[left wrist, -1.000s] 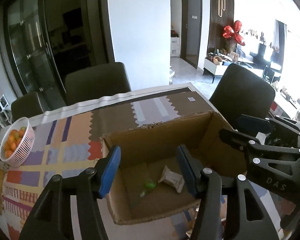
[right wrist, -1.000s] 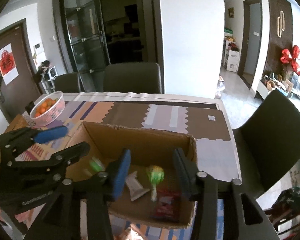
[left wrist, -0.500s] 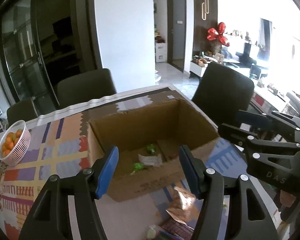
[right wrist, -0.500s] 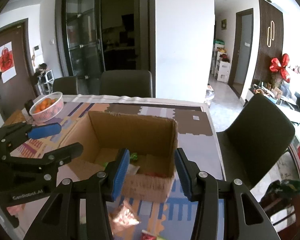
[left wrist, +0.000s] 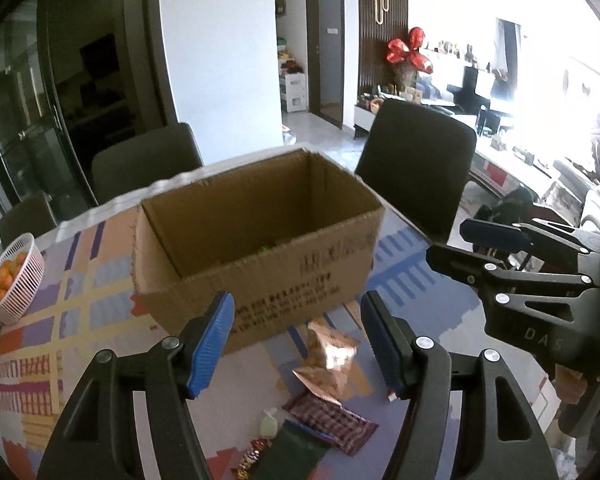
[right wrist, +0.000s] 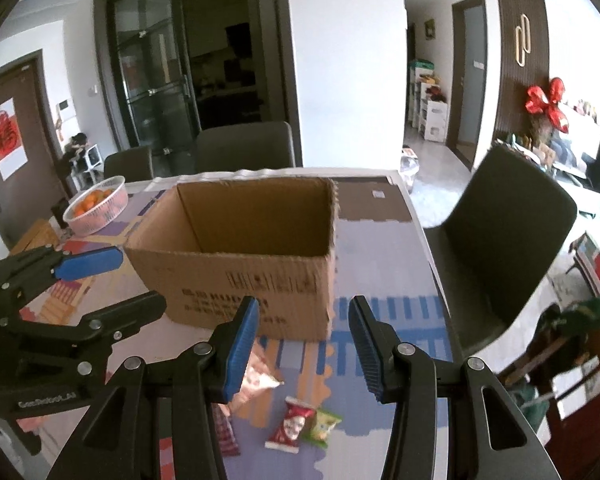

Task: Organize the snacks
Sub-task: 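Move both tools back toward the remaining snacks beside the box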

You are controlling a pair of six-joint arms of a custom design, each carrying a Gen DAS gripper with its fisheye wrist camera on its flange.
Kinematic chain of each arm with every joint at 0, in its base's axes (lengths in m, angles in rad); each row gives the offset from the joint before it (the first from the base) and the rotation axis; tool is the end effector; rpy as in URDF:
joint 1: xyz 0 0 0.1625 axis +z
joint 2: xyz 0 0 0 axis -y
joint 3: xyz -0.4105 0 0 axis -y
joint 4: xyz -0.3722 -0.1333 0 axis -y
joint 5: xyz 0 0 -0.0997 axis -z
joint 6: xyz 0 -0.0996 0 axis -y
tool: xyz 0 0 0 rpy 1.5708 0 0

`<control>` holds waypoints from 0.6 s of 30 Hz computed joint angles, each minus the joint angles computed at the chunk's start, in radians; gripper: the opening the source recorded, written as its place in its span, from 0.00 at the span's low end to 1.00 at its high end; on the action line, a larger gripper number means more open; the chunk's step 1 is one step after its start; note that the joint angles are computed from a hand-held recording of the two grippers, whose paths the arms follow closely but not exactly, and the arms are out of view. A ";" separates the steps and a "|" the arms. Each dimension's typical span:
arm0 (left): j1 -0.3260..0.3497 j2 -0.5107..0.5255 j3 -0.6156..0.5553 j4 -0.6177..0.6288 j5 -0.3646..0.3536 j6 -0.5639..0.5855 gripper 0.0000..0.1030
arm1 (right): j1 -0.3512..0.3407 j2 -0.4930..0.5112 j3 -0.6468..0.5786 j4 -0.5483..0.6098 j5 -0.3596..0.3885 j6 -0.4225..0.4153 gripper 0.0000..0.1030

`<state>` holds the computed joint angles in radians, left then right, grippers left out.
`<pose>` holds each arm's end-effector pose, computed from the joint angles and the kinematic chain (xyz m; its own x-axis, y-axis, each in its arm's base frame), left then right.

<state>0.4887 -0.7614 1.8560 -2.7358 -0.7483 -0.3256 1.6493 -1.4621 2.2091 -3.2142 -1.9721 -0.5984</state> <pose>-0.4082 -0.4507 0.0543 -0.6275 0.3965 -0.6701 0.7177 0.6281 -0.3005 0.1295 -0.4427 0.3383 -0.7504 -0.1590 0.6415 -0.5709 0.6450 -0.5080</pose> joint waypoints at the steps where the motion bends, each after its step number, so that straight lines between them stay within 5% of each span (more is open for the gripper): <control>1: 0.000 0.002 0.003 0.006 -0.009 -0.004 0.63 | -0.006 -0.004 0.007 0.000 0.000 0.006 0.47; 18: 0.051 0.062 0.009 0.064 -0.103 -0.027 0.63 | -0.107 0.013 0.091 -0.059 -0.040 0.036 0.47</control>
<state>0.5396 -0.6999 1.8653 -2.6720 -0.8516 -0.3526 1.5418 -1.4492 2.3006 -3.2732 -2.0125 -0.5627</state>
